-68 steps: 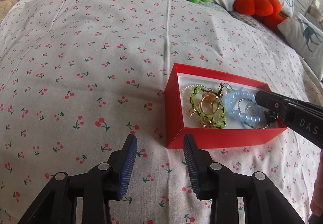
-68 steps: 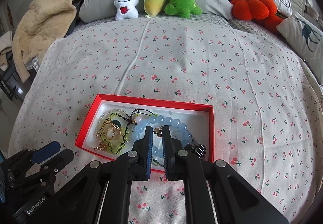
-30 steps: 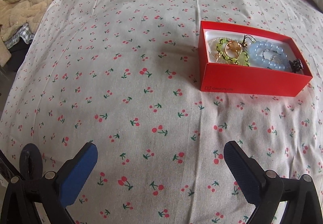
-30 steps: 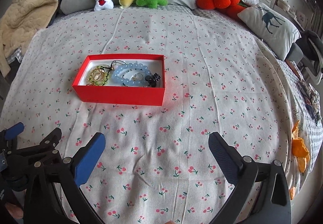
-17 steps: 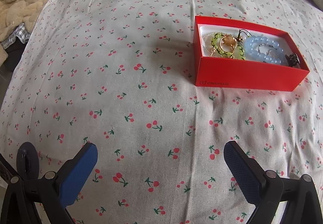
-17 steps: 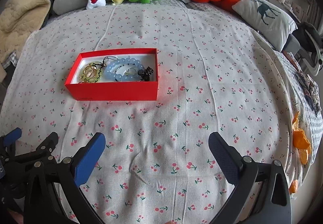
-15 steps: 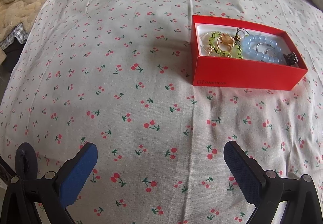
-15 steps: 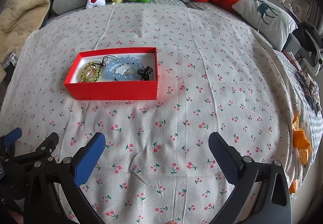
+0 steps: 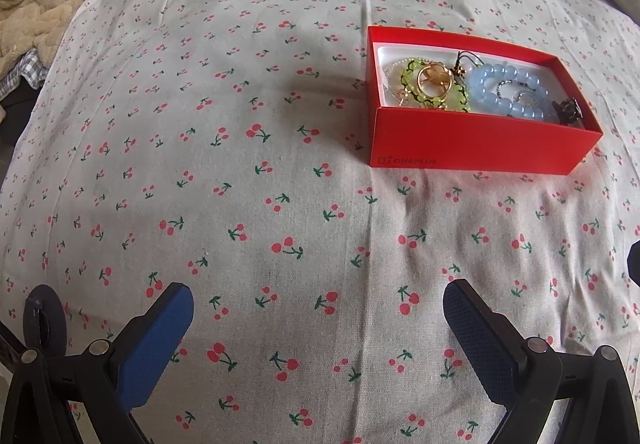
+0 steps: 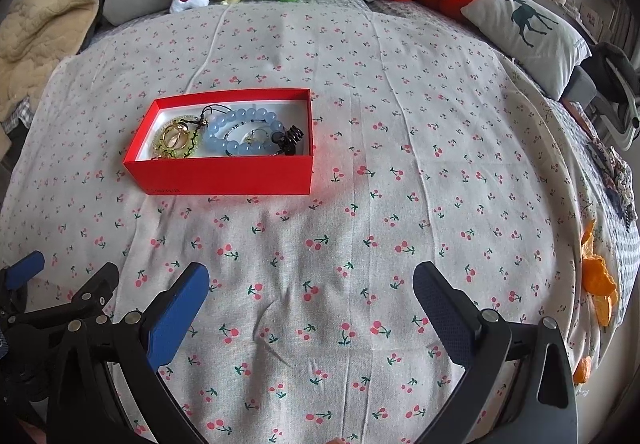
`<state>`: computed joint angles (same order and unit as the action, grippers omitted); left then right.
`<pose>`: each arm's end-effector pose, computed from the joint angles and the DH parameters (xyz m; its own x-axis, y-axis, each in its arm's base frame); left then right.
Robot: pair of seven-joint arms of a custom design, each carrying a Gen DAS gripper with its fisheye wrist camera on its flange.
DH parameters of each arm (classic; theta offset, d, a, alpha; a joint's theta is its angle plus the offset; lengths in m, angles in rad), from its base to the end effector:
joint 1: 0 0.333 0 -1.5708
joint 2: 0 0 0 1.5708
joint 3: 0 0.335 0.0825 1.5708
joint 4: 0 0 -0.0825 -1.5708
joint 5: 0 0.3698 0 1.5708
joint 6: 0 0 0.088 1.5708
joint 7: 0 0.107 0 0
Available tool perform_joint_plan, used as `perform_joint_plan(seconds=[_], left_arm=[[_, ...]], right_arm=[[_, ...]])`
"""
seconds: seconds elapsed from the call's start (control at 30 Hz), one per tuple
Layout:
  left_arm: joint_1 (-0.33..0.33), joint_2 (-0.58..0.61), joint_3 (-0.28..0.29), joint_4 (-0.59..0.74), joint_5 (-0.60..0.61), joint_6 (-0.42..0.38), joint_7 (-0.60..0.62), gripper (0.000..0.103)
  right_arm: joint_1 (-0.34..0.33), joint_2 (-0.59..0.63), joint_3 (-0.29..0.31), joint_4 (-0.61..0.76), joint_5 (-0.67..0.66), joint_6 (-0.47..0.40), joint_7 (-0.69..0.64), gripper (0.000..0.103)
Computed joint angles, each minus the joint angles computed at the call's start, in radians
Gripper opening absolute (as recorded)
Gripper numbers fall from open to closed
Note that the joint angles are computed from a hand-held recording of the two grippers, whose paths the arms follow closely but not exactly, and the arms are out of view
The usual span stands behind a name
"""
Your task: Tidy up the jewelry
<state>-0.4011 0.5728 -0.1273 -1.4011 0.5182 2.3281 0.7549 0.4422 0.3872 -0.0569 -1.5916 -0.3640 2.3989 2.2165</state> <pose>0.6572 -0.3482 0.4348 0.0451 -0.9972 -0.0598 -0.8735 -0.0103 -0.4867 0.6466 0.2659 0.4801 -0.0504 -0.9968 0.0614 -0.8688 0.0134 -0.4949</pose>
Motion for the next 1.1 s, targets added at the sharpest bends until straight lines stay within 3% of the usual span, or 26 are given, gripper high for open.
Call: perform_joint_plan(seconds=[1.1], left_arm=[[0.0, 0.007, -0.001, 0.005, -0.008, -0.004, 0.018, 0.102]], right_arm=[[0.006, 0.008, -0.002, 0.007, -0.006, -0.009, -0.003, 0.103]])
